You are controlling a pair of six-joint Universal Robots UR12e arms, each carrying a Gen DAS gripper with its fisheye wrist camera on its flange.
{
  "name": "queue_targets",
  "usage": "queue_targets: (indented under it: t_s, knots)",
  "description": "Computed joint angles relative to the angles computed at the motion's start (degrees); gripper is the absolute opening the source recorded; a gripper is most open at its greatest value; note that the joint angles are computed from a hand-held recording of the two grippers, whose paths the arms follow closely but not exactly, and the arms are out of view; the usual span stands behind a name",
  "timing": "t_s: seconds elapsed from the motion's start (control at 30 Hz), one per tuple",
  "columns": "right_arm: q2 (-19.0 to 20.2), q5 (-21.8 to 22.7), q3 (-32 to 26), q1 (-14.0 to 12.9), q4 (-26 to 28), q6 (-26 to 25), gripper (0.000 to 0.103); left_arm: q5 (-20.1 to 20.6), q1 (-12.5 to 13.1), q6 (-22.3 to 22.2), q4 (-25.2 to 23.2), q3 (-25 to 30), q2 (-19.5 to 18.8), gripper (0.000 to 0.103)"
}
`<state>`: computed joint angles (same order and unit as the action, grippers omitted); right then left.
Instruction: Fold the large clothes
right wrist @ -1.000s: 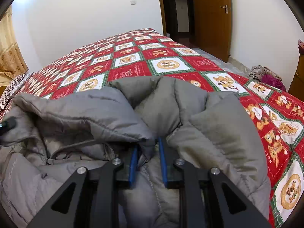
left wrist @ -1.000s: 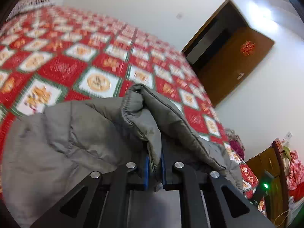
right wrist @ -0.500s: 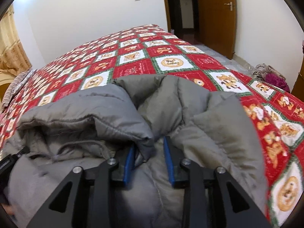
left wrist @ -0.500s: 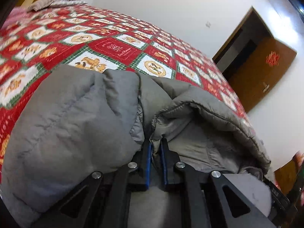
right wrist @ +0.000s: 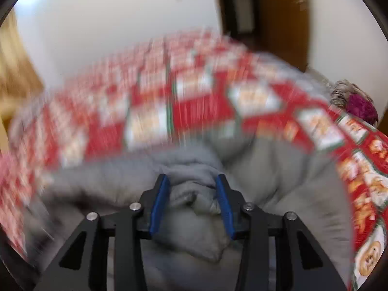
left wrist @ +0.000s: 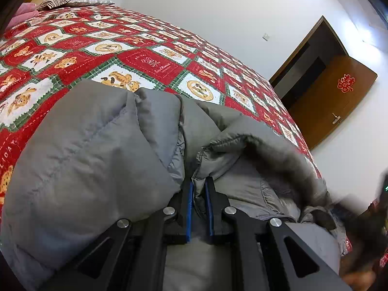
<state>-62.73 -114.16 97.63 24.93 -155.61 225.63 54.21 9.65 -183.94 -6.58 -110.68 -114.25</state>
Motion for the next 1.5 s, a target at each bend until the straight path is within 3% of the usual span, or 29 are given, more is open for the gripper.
queue_targets:
  t_s: [0.07, 0.2, 0.23, 0.3, 0.37, 0.47, 0.53, 0.57, 0.63, 0.67, 0.7, 0.77, 0.8, 0.83, 0.9, 1.03, 1.13, 1.27, 1.3, 1.4, 1.5]
  knots:
    - [0.8, -4.7, 0.6, 1.5, -1.8, -5.1, 0.045, -2.3, 0.6, 0.6, -0.5, -0.1, -0.1, 0.012]
    - [1.1, -5.5, 0.8, 1.5, -2.5, -4.7, 0.046, -7.0, 2.5, -1.2, -2.7, -0.6, 0.7, 0.011]
    - [1.1, -5.9, 0.8, 1.6, -2.6, -4.7, 0.046, -6.4, 2.9, -2.1, -1.4, -1.5, 1.6, 0.012]
    - [1.4, -6.6, 0.5, 1.9, -2.7, -4.8, 0.046, -0.5, 3.2, -5.0, 5.7, -3.8, 3.8, 0.012]
    - [1.3, -7.0, 0.7, 1.9, -2.9, -4.9, 0.046, 0.4, 3.2, -5.2, 9.6, -4.2, 4.9, 0.012]
    - [1.3, -7.3, 0.5, 1.9, -2.7, -5.2, 0.046, -4.0, 1.2, 1.9, 4.1, -0.3, 5.0, 0.012]
    - [1.4, -7.8, 0.3, 1.9, -2.5, -5.3, 0.046, -5.9, -1.1, 9.2, -1.8, 3.3, 4.4, 0.013]
    - [1.4, -7.9, 0.3, 2.0, -2.6, -5.3, 0.046, -5.4, -2.2, 11.5, -3.5, 4.5, 4.0, 0.018]
    - [1.3, -7.8, 0.6, 2.0, -3.3, -5.2, 0.046, -1.0, -5.0, 15.1, -5.6, 6.7, 3.1, 0.042]
    - [1.3, -7.8, 0.7, 2.0, -3.6, -5.1, 0.046, 0.6, -5.7, 14.9, -5.5, 7.3, 2.3, 0.068]
    - [1.3, -7.7, 0.8, 2.0, -3.9, -5.1, 0.046, 3.3, -6.6, 15.2, -6.6, 7.9, 1.4, 0.083]
    - [1.3, -7.4, 0.9, 1.9, -4.3, -5.1, 0.046, 9.5, -7.6, 17.2, -12.5, 8.3, 0.0, 0.083]
    - [1.3, -7.2, 1.0, 1.8, -5.0, -5.4, 0.047, 10.5, -7.7, 18.6, -13.2, 7.6, -1.1, 0.082]
    - [1.3, -7.3, 1.1, 1.9, -5.4, -5.4, 0.048, 9.5, -7.3, 19.0, -11.5, 6.7, -0.6, 0.082]
    - [1.4, -7.4, 0.9, 1.9, -4.7, -5.4, 0.048, 11.6, -7.6, 18.1, -6.4, 5.3, -0.6, 0.082]
    - [1.3, -7.7, 0.7, 2.1, -4.1, -5.3, 0.048, 13.7, -8.2, 18.9, -6.3, 5.4, -0.9, 0.082]
    - [1.0, -8.4, -1.3, 2.3, 2.6, -4.8, 0.047, 14.9, -8.6, 18.9, -5.3, 5.3, -1.0, 0.082]
    - [1.0, -14.3, -2.7, 3.6, -2.3, -6.0, 0.053, 16.6, -9.0, 19.3, -4.5, 5.3, -1.1, 0.082]
    - [1.6, -14.3, -4.2, 3.4, 0.0, -6.6, 0.053, 16.7, -9.0, 19.1, -4.2, 5.3, -1.2, 0.082]
    - [3.7, -8.7, -6.9, 1.4, 9.4, -6.3, 0.055, 16.2, -8.9, 19.0, -4.0, 5.1, -1.1, 0.082]
    - [3.8, -8.3, -5.5, 1.1, 6.4, -5.8, 0.057, 17.3, -9.2, 19.1, -3.8, 5.1, -1.2, 0.082]
